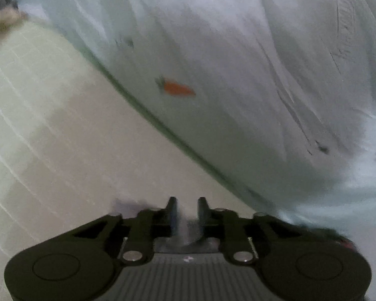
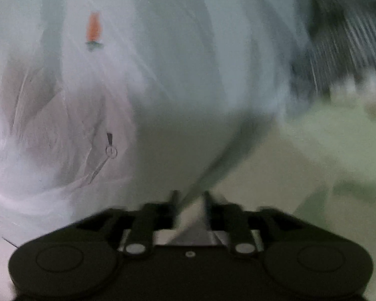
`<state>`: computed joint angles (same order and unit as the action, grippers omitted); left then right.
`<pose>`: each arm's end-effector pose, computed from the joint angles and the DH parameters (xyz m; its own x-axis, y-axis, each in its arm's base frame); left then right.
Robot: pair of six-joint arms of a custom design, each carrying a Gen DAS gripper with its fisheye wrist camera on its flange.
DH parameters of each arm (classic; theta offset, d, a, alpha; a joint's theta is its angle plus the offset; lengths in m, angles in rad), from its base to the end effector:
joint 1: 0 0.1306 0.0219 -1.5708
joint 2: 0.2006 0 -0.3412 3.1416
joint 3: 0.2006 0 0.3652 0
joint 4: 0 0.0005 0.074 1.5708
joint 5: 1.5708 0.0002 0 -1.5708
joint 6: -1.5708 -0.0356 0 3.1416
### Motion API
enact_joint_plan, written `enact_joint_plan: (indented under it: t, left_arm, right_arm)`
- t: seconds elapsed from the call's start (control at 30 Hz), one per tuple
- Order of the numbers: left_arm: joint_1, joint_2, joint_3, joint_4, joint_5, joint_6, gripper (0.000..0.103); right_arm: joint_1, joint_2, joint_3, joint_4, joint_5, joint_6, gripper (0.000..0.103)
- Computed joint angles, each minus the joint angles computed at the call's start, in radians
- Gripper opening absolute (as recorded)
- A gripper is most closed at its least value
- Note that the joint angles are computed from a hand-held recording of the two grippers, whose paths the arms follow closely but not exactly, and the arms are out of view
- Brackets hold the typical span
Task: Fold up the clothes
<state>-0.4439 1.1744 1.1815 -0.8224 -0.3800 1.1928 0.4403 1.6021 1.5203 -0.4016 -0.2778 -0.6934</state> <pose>0.3612 -0.1577 0.3898 -0.3998 -0.7656 -0.5040 -0.5485 0.6404 -0.5376 0.5027 0.2471 0.3823 -0.7257 0.3375 -0.5995 -0.2154 0.7161 0.6639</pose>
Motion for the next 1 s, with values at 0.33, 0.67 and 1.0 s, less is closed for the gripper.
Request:
enact_joint_plan:
  t: [0.33, 0.67, 1.0]
  left_arm:
    - [-0.083, 0.071, 0.023, -0.188, -0.025, -0.147, 0.083]
    - [-0.074, 0.128, 0.015, -0.230, 0.060, -0.191, 0.086]
    - [0.051, 0.178, 0.038, -0.077, 0.068, -0.244, 0.075]
  right_arm:
    - [0.085, 0.009, -0.005, -0.258, 0.146, 0.357, 0.089]
    - [0.098, 0.054, -0.017, -0.287, 0.187, 0.319, 0.097]
    - [0.054, 0.206, 0.171, -0.254, 0.147, 0.282, 0.068]
